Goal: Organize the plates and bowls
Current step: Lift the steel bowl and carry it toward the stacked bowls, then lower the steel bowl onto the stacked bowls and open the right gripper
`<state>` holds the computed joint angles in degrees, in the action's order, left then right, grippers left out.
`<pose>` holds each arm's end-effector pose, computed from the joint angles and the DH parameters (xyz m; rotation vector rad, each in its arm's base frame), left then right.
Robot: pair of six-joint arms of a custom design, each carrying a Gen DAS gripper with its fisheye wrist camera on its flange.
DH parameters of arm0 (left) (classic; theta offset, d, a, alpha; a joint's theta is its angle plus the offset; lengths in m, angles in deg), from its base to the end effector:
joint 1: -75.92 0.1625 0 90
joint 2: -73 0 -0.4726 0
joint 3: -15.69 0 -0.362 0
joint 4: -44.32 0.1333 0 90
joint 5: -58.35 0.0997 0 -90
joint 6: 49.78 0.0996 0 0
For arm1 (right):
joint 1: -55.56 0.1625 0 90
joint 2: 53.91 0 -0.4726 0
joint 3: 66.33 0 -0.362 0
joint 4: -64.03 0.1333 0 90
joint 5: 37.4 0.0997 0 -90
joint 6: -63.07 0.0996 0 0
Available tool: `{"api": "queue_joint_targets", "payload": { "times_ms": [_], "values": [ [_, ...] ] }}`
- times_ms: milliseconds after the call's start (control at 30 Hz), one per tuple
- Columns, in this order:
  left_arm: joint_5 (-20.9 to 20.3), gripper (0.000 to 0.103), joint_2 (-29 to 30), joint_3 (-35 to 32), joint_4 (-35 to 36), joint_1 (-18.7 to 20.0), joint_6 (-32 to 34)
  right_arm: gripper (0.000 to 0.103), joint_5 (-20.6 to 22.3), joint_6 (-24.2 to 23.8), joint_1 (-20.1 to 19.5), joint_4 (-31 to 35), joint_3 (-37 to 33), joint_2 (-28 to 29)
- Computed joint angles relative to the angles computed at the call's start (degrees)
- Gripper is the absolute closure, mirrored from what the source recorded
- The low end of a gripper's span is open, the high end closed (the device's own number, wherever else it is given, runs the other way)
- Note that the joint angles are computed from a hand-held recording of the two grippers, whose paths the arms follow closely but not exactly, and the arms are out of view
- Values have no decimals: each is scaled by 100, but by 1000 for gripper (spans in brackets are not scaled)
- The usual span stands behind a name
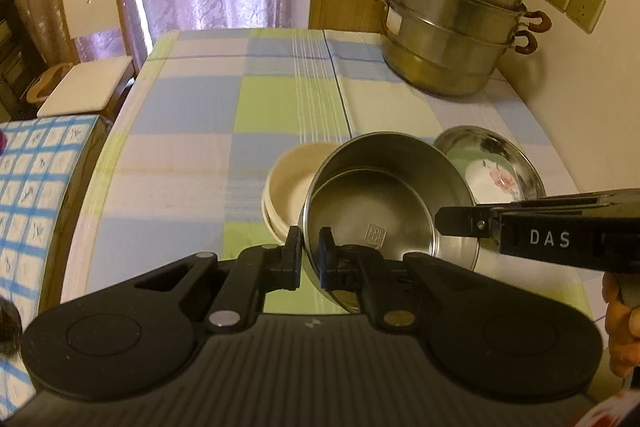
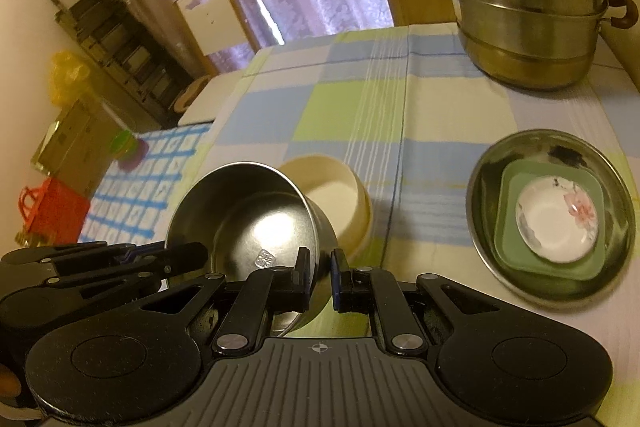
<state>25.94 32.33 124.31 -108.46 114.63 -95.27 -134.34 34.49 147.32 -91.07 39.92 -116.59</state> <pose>-0.3235 -0.5379 0.0728 0.1710 2.2629 -0.8643 0.1399 -0.6042 0.2775 0.7258 -2.8047 0.4950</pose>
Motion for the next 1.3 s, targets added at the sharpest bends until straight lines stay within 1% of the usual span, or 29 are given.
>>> {"api": "queue_joint_targets", "payload": {
  "times_ms": [100, 233, 400, 667, 800, 1033, 1300],
  "values": [
    [-22, 96, 1, -123, -214, 160, 440, 93, -47, 137, 66, 12, -209, 184],
    [-112, 96, -3, -289, -327, 350, 850, 93, -138, 279, 144, 109, -503, 406],
    [-297, 96, 31, -494, -298, 554, 1129, 93, -324, 410, 207, 298, -834, 640],
    [-559, 96, 69, -683, -176, 798, 1240, 93, -505, 606, 198, 591, -1112, 855],
    [-614, 96, 99, -765, -114, 878, 1232, 93, -549, 753, 187, 737, -1230, 952],
    [-692, 96, 152, -904, -58, 992, 1338, 93, -611, 835, 172, 893, -1396, 1075],
    [-811, 96, 174, -972, 52, 1074, 1315, 93, -693, 898, 167, 1027, -1497, 1150]
  ]
}}
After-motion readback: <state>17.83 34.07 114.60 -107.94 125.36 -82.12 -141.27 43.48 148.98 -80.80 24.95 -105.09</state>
